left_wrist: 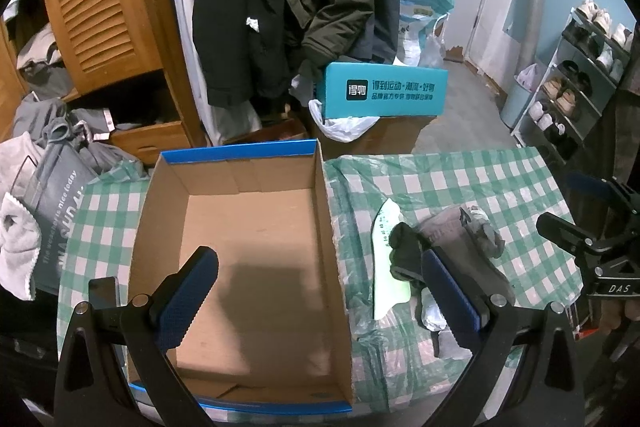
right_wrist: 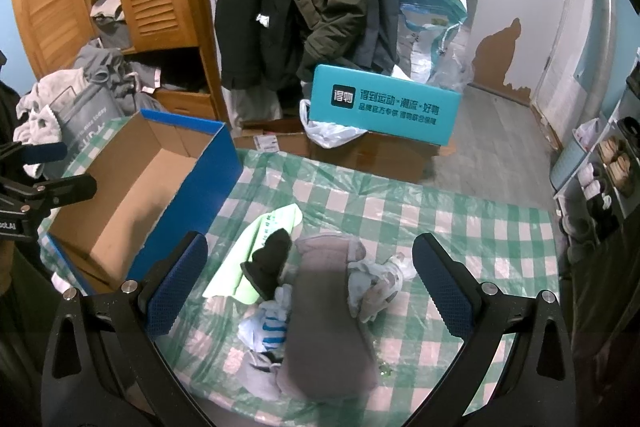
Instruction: Organize soft objects
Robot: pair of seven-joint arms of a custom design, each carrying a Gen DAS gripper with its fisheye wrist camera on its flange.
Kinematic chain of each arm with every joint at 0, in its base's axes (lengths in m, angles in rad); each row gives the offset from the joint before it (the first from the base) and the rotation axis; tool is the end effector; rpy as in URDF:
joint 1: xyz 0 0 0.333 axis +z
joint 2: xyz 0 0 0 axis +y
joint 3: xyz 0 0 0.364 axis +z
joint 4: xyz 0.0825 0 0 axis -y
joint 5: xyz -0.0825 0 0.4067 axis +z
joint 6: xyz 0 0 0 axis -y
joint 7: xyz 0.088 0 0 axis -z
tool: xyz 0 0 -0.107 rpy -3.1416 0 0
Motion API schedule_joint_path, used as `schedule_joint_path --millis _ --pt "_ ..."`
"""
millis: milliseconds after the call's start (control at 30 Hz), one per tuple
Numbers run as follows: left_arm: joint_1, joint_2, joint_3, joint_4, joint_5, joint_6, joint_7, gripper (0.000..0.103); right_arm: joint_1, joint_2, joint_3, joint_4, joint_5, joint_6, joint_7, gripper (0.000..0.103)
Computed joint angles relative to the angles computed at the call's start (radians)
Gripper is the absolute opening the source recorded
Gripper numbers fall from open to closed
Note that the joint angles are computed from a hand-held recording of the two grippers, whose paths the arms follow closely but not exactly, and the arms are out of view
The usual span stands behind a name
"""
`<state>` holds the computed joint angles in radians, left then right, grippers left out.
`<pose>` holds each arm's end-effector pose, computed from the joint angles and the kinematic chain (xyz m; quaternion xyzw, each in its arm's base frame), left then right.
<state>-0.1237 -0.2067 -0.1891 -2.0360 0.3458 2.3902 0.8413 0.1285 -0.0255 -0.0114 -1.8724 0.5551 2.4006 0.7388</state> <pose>0.5241 -0.1764 0.6366 -0.7412 0.5922 -0.2161 0.2307 0.6137 0.0760 0.6238 -0.8367 0.4200 -0.1423 0.3213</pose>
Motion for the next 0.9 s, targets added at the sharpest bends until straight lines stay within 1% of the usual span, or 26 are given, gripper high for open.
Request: schedule_joint_path --millis 300,900 --pt "-0.003 -0.005 0.005 -0.010 -0.023 0.029 0.002 0.103 0.000 -0.001 0.000 0.000 -0.001 -0.001 0.005 0.101" --pt "-0.007 0.001 0.006 -0.006 -0.054 0.042 0.014 0.103 -0.005 0.003 -0.001 0.006 0.002 -0.006 -0.002 0.101"
